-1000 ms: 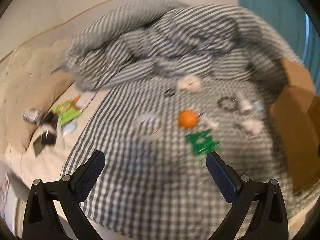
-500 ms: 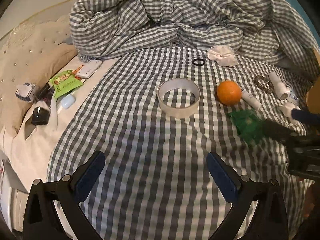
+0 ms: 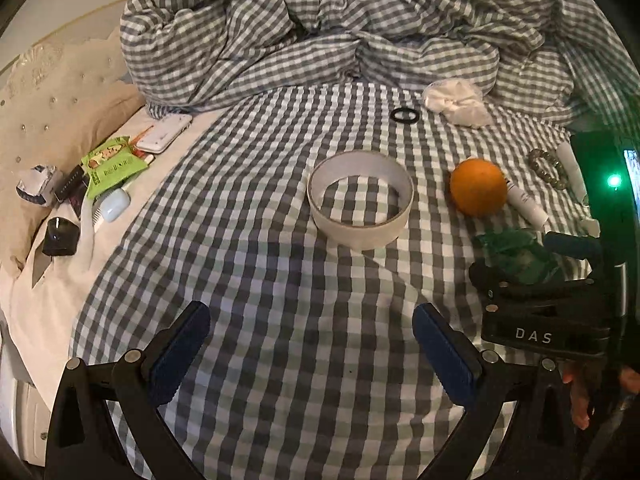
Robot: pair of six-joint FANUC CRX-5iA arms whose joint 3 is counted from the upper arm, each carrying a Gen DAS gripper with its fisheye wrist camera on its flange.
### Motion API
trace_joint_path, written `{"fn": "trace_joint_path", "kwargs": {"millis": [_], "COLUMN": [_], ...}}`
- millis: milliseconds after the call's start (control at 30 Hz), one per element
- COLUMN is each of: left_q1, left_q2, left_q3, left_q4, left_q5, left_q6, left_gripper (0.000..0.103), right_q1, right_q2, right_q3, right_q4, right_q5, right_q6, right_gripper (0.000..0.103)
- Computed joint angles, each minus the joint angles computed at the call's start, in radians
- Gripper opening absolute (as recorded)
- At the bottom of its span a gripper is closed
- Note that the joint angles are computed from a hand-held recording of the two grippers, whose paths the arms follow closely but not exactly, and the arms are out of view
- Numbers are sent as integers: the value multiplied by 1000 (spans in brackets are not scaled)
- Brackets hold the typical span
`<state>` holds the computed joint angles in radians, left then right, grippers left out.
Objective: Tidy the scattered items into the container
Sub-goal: 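Grasp the green snack packet with the right gripper, then grasp the tape roll with the left gripper while the right gripper holds the packet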
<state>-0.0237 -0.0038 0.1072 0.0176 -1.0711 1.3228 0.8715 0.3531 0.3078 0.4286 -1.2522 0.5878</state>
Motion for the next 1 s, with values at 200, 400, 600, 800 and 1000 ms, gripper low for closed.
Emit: {"fn": "trace_joint_path", "kwargs": {"millis": [200, 400, 600, 800, 1000], "left_q1": [-2, 1, 6, 6, -7], "left_q2": [4, -1, -8, -23, -32], "left_q3": [-3, -1, 5, 5, 12], "left_q4": [-6, -13, -29, -28, -4], "left_q5": [3, 10, 2, 2, 27], "left_q6": [1, 12, 25, 26, 7], "left_gripper": [103, 103, 103, 103, 103], "right_q1": [15, 37, 53, 88, 123], "right_q2": [-5, 23, 10, -44, -128], "right_q3": [-13, 31, 36, 6, -30], "right_q4": [27, 53, 79, 158, 226], "right_q5": [15, -30, -51, -64, -85], "right_q6": [16, 47, 33, -32, -89], "right_gripper": [77, 54, 37, 35, 35]}}
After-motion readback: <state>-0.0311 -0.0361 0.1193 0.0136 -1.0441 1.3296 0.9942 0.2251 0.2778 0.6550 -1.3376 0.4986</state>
